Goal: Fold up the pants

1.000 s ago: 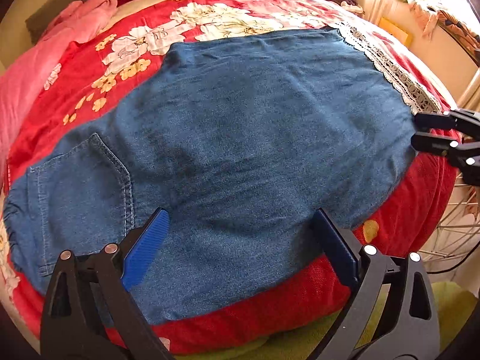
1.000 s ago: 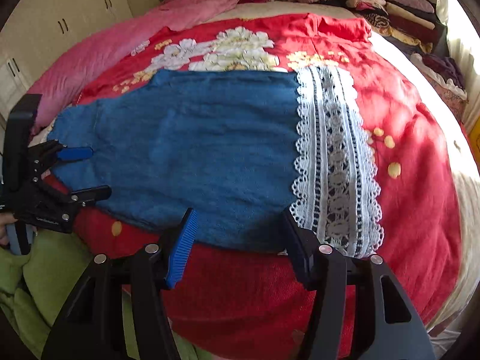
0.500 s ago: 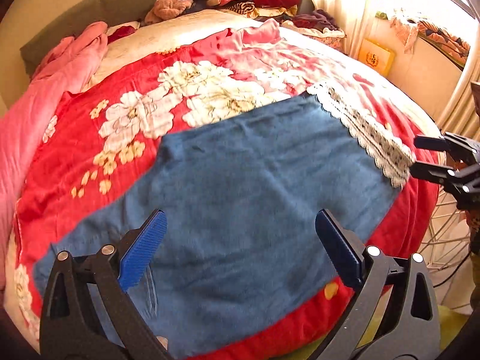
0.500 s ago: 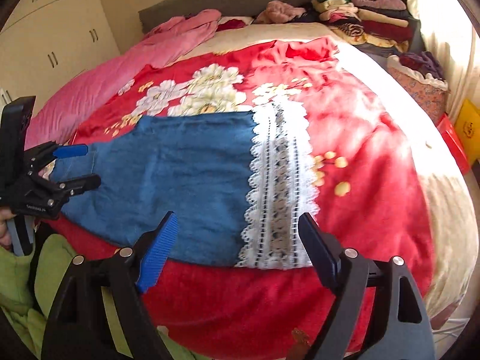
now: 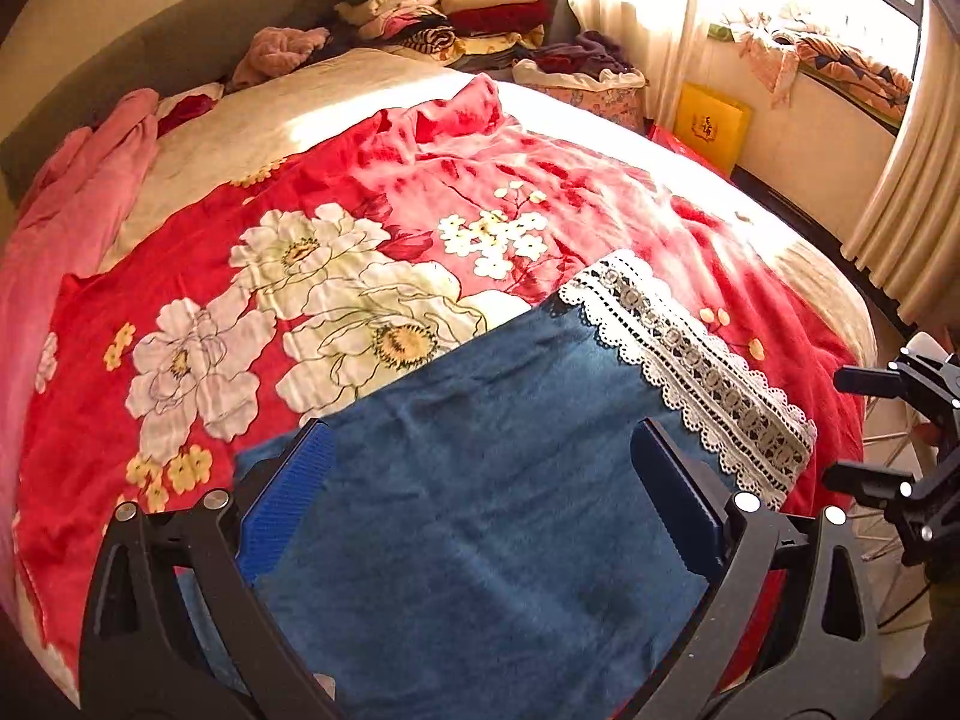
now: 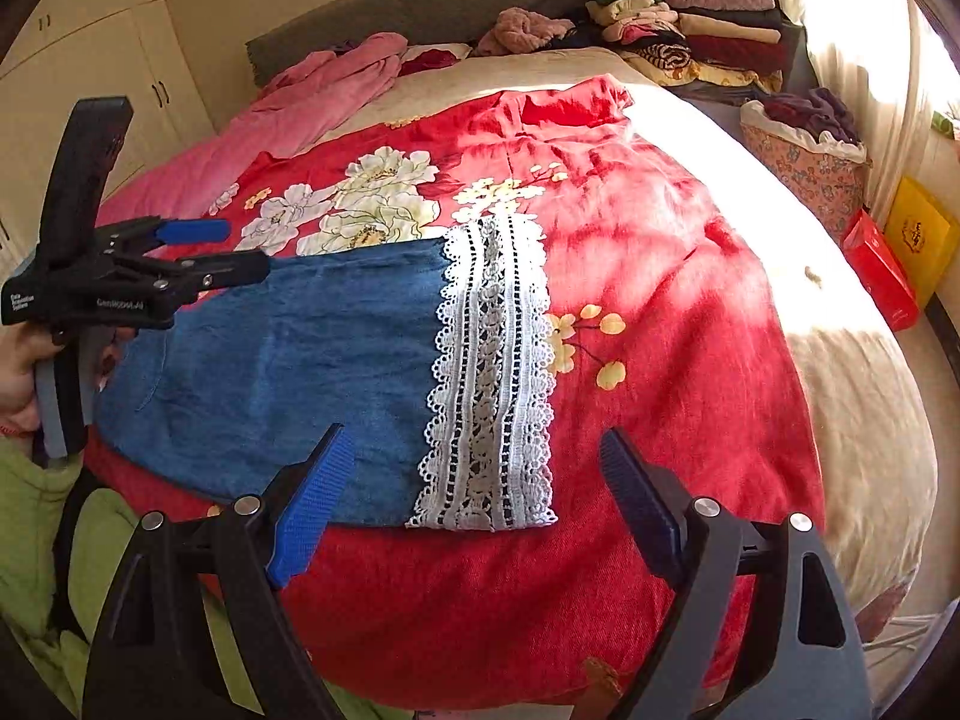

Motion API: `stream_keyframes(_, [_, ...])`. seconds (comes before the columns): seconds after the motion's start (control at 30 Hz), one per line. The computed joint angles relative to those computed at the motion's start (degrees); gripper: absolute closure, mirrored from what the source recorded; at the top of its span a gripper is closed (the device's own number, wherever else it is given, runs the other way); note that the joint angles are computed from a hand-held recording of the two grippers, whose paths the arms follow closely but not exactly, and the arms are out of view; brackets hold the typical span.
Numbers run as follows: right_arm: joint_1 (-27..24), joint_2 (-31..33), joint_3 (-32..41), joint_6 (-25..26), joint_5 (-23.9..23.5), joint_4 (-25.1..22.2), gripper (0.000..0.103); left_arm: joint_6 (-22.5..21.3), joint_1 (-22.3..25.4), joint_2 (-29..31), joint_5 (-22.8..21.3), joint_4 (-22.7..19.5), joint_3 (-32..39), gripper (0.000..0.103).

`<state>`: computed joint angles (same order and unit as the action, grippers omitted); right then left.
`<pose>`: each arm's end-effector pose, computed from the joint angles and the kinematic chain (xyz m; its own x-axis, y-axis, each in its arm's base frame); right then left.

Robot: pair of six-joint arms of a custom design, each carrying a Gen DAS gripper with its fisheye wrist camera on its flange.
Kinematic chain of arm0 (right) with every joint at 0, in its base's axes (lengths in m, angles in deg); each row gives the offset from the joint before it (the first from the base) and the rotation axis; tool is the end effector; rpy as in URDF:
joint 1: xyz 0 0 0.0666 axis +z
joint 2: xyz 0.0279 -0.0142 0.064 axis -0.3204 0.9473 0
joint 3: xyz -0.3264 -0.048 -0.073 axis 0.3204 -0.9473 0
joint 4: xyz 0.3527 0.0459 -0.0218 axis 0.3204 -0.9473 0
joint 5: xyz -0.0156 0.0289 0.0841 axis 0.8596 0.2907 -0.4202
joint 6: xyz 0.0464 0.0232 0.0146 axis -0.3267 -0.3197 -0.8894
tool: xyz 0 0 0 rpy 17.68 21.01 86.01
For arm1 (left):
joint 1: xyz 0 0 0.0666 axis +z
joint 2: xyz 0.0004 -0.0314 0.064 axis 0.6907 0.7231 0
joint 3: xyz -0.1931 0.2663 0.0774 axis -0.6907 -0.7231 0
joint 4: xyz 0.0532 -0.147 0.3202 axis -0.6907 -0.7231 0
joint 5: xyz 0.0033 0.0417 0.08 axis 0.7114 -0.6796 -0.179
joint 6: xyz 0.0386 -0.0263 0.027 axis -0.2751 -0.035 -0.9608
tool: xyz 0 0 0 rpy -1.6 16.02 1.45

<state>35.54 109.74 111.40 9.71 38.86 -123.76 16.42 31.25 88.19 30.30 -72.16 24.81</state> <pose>0.2881 0.3712 0.3605 -0.7535 0.1471 -0.6408 0.0304 0.9814 0.1896 0.4844 -0.1184 0.3854 -0.5406 0.5740 -0.6150 0.7072 0.7060 0.0373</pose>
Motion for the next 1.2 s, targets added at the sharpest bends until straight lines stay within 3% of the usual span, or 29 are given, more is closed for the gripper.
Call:
stream_keyframes(0.23, [-1.30,1.01,-1.56,-0.98,-3.42,3.71,0.020,0.12,-2.95,7.82,-1.36,-0.81,6.69,0.010])
stream_keyframes(0.4, [-2.19,1.61,-2.65,-1.44,-5.13,5.91,0.020,1.97,-3.21,13.25,0.50,-2.68,11.42,0.010])
stream_keyframes(0.5, [-2.77,1.74,-3.93,-1.82,-6.13,8.06,0.020,2.03,-3.82,15.27,1.89,-2.99,13.20,0.014])
stream_keyframes(0.63, [-3.30,2.36,-5.40,-2.46,-7.39,11.50,0.020,1.86,-4.84,18.28,3.56,-5.70,15.88,0.028])
stream_keyframes(0.73, [-3.27,1.62,-6.41,-1.60,-7.17,14.26,0.032,1.06,-5.55,19.78,2.58,-5.74,16.07,0.037])
stream_keyframes(0.87, [-4.37,0.92,-8.33,-1.67,-8.82,17.74,0.052,4.03,-4.21,22.06,8.73,-8.76,18.23,0.049])
stream_keyframes(0.9, [-4.51,1.23,-8.15,-1.51,-8.80,17.63,0.055,3.73,-4.17,21.58,8.95,-8.30,17.51,0.054])
stream_keyframes(1.03, [-4.67,1.50,-7.41,0.15,-8.98,18.09,0.083,1.53,-5.53,18.35,5.94,-5.46,13.51,0.084])
stream_keyframes(1.1, [-4.60,1.49,-6.71,0.94,-8.87,18.26,0.083,1.16,-6.13,16.72,4.13,-3.20,11.40,0.090])
stream_keyframes(1.2, [-4.10,1.87,-4.81,2.67,-7.94,17.70,0.084,1.19,-5.22,16.15,5.94,-2.72,10.73,0.096])
